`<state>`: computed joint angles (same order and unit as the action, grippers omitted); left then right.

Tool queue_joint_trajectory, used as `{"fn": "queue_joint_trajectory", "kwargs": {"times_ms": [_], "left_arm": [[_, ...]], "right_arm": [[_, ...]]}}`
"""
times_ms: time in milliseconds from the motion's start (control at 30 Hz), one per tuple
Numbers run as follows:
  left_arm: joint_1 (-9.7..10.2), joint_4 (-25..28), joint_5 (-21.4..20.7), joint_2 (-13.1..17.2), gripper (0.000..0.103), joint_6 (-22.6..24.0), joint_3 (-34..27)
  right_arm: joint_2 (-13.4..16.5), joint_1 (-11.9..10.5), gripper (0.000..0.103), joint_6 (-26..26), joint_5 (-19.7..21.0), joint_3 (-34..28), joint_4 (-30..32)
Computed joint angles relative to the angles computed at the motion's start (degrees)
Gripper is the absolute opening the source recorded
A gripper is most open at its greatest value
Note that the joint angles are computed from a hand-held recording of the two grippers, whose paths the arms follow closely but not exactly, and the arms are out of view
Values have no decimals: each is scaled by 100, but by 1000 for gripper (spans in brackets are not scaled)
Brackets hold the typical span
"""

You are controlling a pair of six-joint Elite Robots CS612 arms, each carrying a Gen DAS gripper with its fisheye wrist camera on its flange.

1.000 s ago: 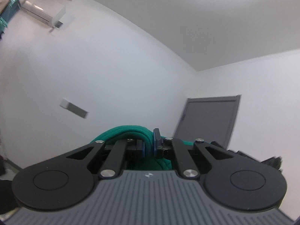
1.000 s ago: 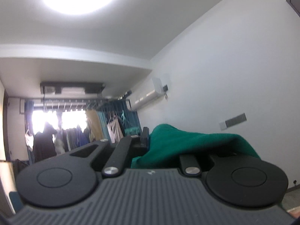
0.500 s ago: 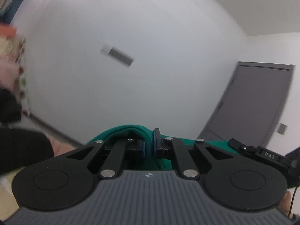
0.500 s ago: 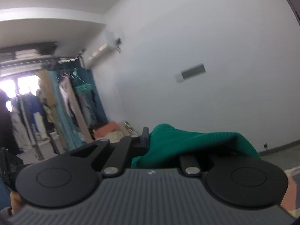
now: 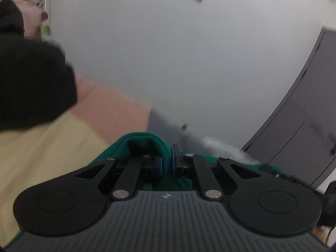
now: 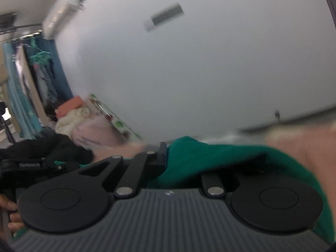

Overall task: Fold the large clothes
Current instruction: 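Lift the hoodie with both grippers and shake it out in the air, then lower the hoodie onto the quilt and open both grippers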

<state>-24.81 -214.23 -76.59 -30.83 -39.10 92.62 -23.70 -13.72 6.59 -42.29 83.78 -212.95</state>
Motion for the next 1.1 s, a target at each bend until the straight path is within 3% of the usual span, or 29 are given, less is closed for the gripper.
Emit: {"fn": "queue_joint_trajectory", "kwargs": {"times_ms": [167, 333, 567, 700, 800, 900, 1000, 1100], "left_arm": [[226, -113, -731, 214, 10, -868, -76], [294, 253, -860, 369, 10, -880, -375], [282, 384, -868, 252, 12, -915, -341], [245, 515, -868, 119, 55, -691, -224], [95, 568, -473, -94, 58, -331, 12], [-87, 643, -39, -330, 58, 111, 292], [-260, 503, 156, -590, 58, 331, 667], [-541, 437, 706, -894, 58, 615, 1058]], "right_arm": [[195, -42, 13, 468, 235, -131, 268], [105, 9, 12, 206, 139, -64, 550], [194, 29, 12, 481, 120, -192, 524], [87, 33, 13, 453, 57, -78, 641], [-88, 44, 23, 315, -93, 145, 720], [-241, 18, 48, 263, -162, 397, 561], [-451, -47, 50, 40, -155, 771, 343], [-706, -139, 50, -238, -173, 1241, 15]]}}
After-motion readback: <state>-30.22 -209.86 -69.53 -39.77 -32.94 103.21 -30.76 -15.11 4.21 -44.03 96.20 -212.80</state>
